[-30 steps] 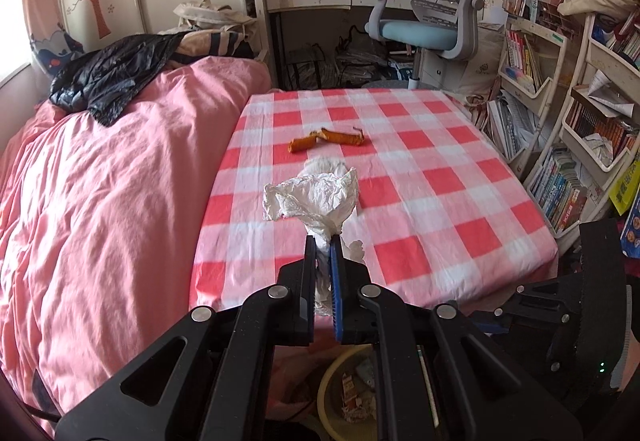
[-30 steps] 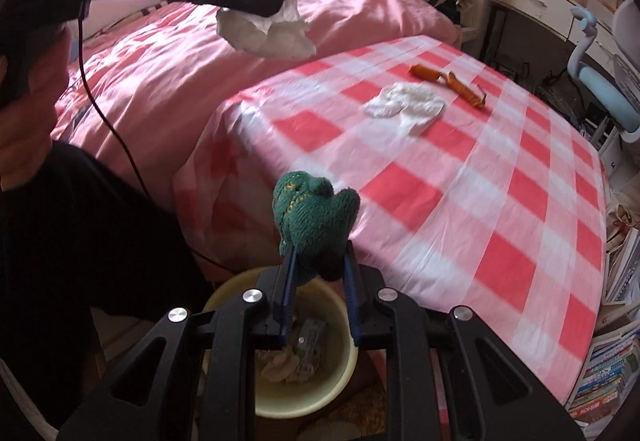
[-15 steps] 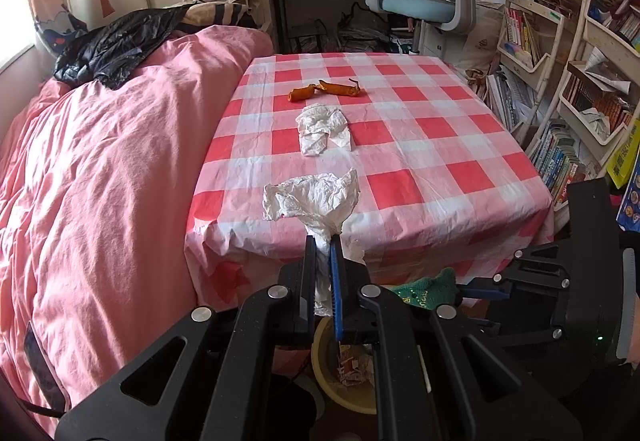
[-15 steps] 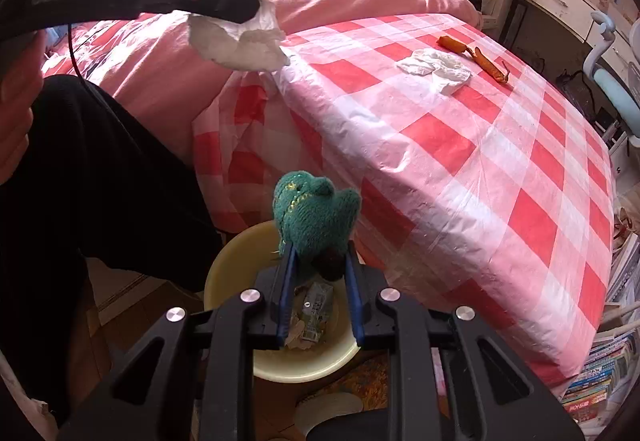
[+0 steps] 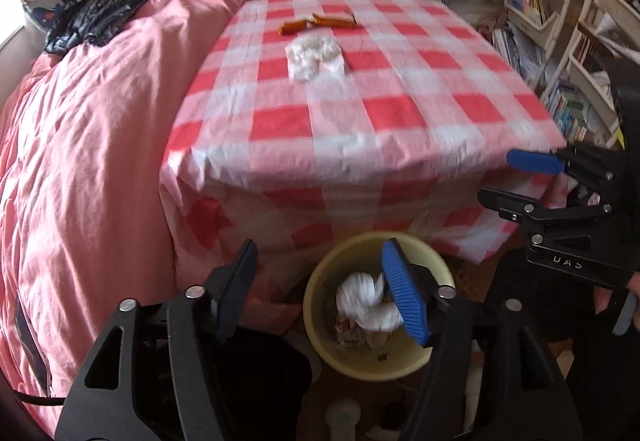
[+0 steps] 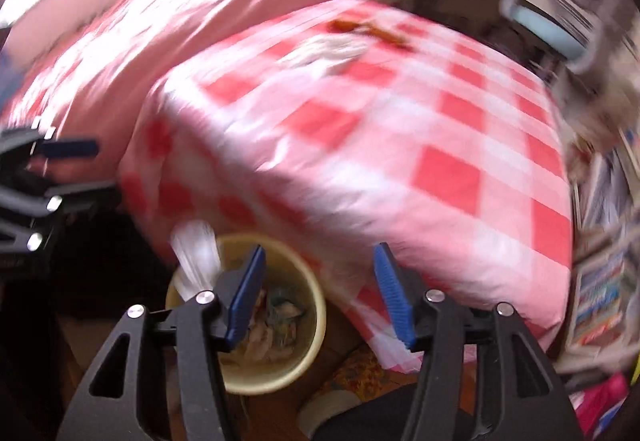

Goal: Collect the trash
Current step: 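Open the right tool over the bucket while the left tool releases the tissue, then move both open tools back over the table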

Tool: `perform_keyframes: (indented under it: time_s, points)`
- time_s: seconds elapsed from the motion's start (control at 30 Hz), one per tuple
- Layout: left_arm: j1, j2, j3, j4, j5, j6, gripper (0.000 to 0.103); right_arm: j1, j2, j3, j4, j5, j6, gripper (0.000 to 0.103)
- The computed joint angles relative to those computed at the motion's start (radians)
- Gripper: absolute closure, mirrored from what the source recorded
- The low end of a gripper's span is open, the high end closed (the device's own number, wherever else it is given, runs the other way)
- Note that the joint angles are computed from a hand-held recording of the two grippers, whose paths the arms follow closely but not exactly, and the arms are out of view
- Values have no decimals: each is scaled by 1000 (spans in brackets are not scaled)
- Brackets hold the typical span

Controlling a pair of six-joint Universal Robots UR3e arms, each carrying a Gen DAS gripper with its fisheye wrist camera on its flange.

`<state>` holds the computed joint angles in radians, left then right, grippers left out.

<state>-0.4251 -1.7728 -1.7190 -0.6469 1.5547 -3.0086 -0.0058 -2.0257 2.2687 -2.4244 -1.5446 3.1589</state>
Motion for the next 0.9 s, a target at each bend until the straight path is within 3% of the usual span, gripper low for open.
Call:
perform_keyframes:
  time_s: [0.13,0.3,0.5,0.6,0.7,0.9]
  points:
    - [9,-60,113,82,38,-48,21,-42,-23,25,-77,26,49,39]
    - [31,-212,416,75,38,-117,15,-4,57,-26,-158,-18,94,38]
    - [37,-463,908,-89,44,-150,10,-42,239,-198,-190,-53,82,26]
    - [61,-472,882,-48,19,-194,8,-130,375,-314,-178,-25,94,25]
    - [74,-490,908,-111,18,-205,8,-187,551,-456,-172,-56,117,25]
    - [84,-430,799,27,11,-179,7,-241,853,-739,-79,-111,190,23]
